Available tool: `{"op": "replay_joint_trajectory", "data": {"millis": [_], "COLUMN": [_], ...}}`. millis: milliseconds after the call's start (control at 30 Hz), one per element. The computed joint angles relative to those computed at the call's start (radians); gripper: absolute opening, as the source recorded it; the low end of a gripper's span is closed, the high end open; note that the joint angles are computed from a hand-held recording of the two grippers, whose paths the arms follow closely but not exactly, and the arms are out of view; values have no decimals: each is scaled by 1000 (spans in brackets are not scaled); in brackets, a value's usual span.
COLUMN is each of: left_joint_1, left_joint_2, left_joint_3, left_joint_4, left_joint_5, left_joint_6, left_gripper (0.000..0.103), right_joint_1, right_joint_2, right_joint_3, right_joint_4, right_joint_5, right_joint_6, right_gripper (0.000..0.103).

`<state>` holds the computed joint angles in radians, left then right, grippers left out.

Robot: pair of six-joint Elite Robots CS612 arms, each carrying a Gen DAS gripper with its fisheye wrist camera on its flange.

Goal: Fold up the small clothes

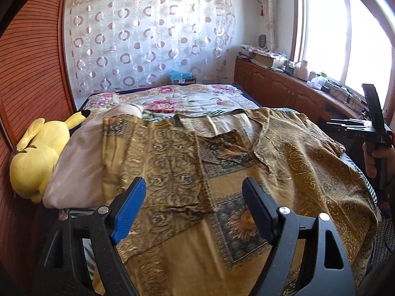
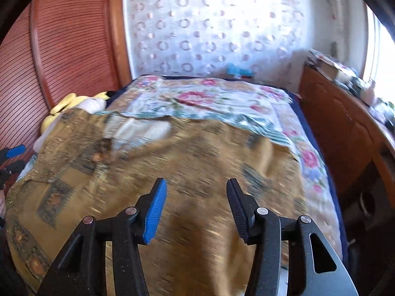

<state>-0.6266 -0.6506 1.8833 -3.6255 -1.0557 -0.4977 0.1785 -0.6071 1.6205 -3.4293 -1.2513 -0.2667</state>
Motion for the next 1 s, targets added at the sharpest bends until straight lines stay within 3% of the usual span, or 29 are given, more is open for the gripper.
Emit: {"op": "replay_joint_trajectory", "data": {"millis": [400,633,1000], "left_joint_1": [7,16,24], "left_joint_2": [30,45,58], "left_joint_3": [-81,-118,-159], "left_joint_4": [125,204,309], "left_joint_5": [-94,-138,-193], "left_joint_6": [3,-14,-4], "left_gripper": [81,81,81], "right_joint_1": [-21,-5,-22], "right_joint_2": [-18,-39,-71], "right_joint_3": [48,24,54], "right_joint_4": [60,137,187], "right_joint_5": [-136,-199,-123], "right_joint_6": [66,111,165], "right_gripper": [52,52,52]}}
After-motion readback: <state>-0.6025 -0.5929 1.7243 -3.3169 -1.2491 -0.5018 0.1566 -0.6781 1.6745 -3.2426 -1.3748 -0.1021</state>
